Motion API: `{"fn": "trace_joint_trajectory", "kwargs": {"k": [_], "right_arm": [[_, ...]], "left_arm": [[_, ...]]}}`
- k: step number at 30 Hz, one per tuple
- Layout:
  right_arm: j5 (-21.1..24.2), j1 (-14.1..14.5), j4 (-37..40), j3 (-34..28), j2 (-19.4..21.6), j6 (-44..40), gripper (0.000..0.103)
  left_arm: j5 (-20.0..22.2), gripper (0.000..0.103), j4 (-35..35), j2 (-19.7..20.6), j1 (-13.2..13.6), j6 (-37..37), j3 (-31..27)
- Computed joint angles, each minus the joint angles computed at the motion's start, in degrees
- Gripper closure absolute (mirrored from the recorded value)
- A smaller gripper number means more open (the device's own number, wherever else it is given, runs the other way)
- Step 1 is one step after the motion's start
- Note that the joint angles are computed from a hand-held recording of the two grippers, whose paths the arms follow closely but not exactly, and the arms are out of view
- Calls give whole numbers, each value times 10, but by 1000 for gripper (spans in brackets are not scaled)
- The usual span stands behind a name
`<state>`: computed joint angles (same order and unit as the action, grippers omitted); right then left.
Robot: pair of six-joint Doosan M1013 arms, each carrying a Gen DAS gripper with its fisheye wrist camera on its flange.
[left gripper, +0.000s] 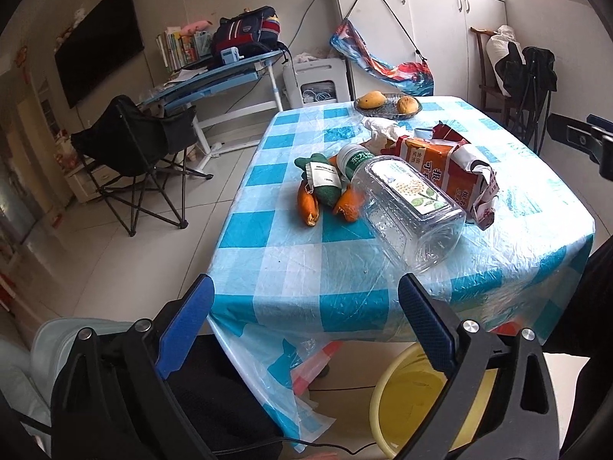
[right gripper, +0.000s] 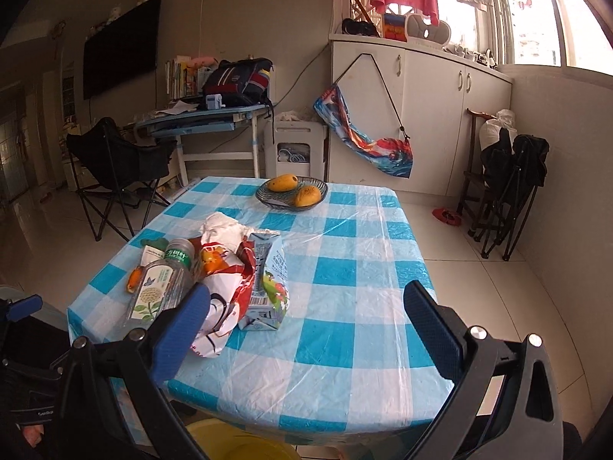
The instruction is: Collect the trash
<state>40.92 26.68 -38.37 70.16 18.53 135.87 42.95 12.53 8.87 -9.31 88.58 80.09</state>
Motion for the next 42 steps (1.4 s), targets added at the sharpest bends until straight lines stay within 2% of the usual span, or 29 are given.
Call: {"fn": "trace_joint_trajectory", "kwargs": {"k": [5, 6, 10, 12, 18, 22, 28, 32, 35, 37, 39, 41, 42], "right_arm": [[-16, 9, -14, 13, -5, -11, 6], [-19, 10, -17, 14, -6, -12, 6], [-28, 13, -6, 22, -11, -28, 6], [-34, 13, -4, 23, -11, -36, 6], [-47, 8, 29, 26, -14, -51, 6], [-48, 3, 73, 18, -11, -79, 6], [-67, 1, 131, 17, -11, -135, 6], [-81, 1, 209, 14, -7, -217, 6], [-89, -5, 342, 7, 0, -343, 7], [-86, -7, 426, -5, 8, -424, 10], [-66, -8, 487, -24, 22, -477, 19], [-46, -4, 483, -46, 37, -467, 20], [-38, -1, 452, -56, 45, -436, 20]], "left_arm": [[30, 11, -14, 5, 4, -10, -13], [28, 14, -17, 4, 5, -11, -13], [-8, 14, -32, -4, 7, -16, -3], [-4, 14, -51, -2, 11, -13, -7], [-24, 12, -20, -2, 3, -33, -2], [-36, 10, -15, -1, 1, -32, 0], [-30, 10, -26, 15, 10, -62, -19], [-15, 10, -79, 36, 22, -29, -49], [0, 10, -90, 54, 30, -35, -75], [13, 10, -98, 70, 35, -40, -99], [26, 10, -108, 86, 40, -44, -122], [34, 11, -110, 100, 44, -56, -143], [34, 11, -111, 106, 45, -61, -149]]}}
